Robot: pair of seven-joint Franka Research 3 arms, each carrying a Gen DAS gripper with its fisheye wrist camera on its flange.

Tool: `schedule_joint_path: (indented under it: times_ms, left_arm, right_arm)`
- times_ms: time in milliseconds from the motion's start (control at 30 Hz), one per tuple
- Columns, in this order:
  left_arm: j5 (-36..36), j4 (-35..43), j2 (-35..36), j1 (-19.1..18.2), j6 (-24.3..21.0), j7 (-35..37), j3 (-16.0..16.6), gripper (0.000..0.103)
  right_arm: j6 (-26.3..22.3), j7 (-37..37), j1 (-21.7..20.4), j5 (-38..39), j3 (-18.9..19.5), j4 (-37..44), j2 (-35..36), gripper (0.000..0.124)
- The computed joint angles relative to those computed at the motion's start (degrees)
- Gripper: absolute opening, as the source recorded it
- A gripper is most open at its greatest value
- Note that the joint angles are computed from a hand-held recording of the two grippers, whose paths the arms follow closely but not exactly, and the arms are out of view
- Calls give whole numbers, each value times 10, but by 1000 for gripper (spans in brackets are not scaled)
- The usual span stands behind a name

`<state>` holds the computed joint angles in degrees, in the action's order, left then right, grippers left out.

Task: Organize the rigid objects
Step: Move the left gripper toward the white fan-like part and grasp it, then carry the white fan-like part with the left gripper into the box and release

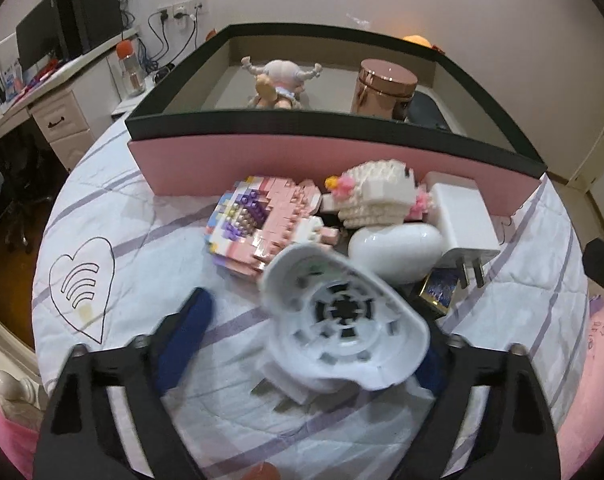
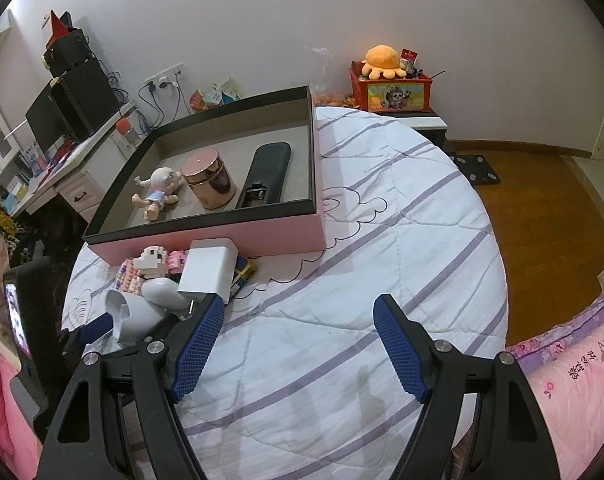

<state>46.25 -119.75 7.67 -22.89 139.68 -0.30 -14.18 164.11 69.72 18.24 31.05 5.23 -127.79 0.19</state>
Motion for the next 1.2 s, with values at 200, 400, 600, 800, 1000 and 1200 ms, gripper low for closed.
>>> schedule_joint_path:
  times_ms: [200,400,600,800,1000,1200]
  left_arm:
    - [5,-9,-7,1,13,-3,0,55]
    - [2,-32,-26,4,30,-5,-5,55]
    - [-9,-51,-49,8,31,-2,-11,55]
    - [-12,-48,-72,12,11,10,-19,55]
    - [-4,-34,-92,22,5,29,-23,55]
    - [23,11,-77,42,7,53,-13,55]
  right_arm:
    - [-2,-6,1,6,1,0,-1,79]
    - [1,-15,5,14,2,-6,-10,79]
    - [3,-22,9,20,1,-12,-19,79]
    - [4,-27,13,27,1,-12,-24,79]
    - [4,-25,16,22,2,1,-16,79]
    - [0,-13,14,4,5,36,12,79]
